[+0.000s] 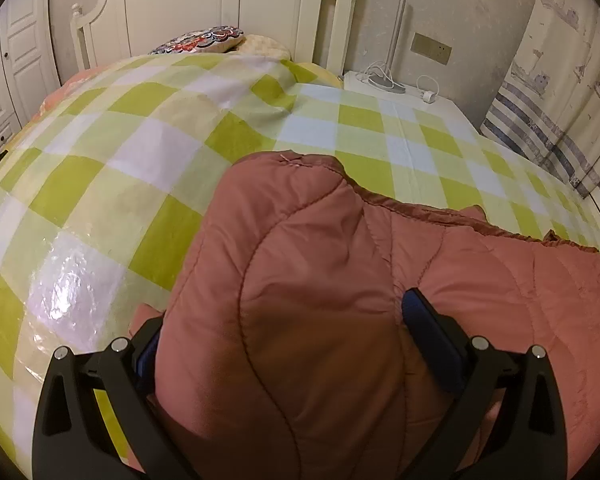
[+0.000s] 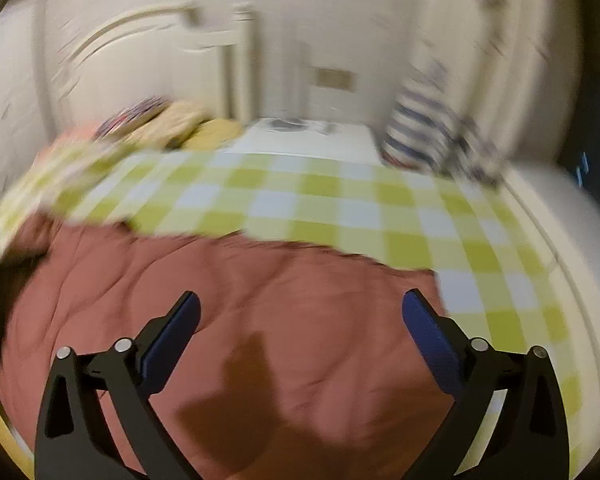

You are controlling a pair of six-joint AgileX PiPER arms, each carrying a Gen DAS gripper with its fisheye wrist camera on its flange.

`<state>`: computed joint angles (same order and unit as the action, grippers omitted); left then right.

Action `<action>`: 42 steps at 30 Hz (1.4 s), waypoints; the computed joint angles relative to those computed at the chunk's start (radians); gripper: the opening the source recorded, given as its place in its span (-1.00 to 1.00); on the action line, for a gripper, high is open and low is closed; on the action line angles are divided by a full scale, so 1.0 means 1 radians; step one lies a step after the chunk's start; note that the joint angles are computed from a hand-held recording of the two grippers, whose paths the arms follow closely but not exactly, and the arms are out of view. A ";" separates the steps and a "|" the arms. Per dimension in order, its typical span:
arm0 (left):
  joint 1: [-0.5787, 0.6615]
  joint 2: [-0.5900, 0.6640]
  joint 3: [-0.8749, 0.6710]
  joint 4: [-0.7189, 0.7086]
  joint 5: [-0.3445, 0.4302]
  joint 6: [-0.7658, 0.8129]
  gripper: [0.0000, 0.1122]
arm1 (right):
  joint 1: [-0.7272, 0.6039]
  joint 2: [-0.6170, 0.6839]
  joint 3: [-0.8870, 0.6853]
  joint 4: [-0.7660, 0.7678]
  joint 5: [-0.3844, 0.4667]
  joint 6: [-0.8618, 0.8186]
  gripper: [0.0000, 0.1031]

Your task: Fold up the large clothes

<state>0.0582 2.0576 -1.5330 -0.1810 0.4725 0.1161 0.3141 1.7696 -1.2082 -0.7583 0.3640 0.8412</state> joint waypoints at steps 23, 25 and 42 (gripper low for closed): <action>0.019 -0.004 0.012 -0.081 -0.009 0.060 0.80 | 0.304 0.040 0.089 -0.265 0.002 0.268 0.90; 0.023 -0.006 0.015 -0.101 -0.009 0.076 0.80 | 0.287 -0.053 0.146 -0.360 0.069 0.368 0.90; -0.024 -0.317 0.306 -0.327 -0.120 0.269 0.66 | -0.062 -0.090 0.312 -0.134 -0.128 0.220 0.91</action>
<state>0.0342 1.7402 -1.2272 -0.5078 0.3527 0.3846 0.2521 1.6795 -0.8966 -0.8923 0.2356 1.0612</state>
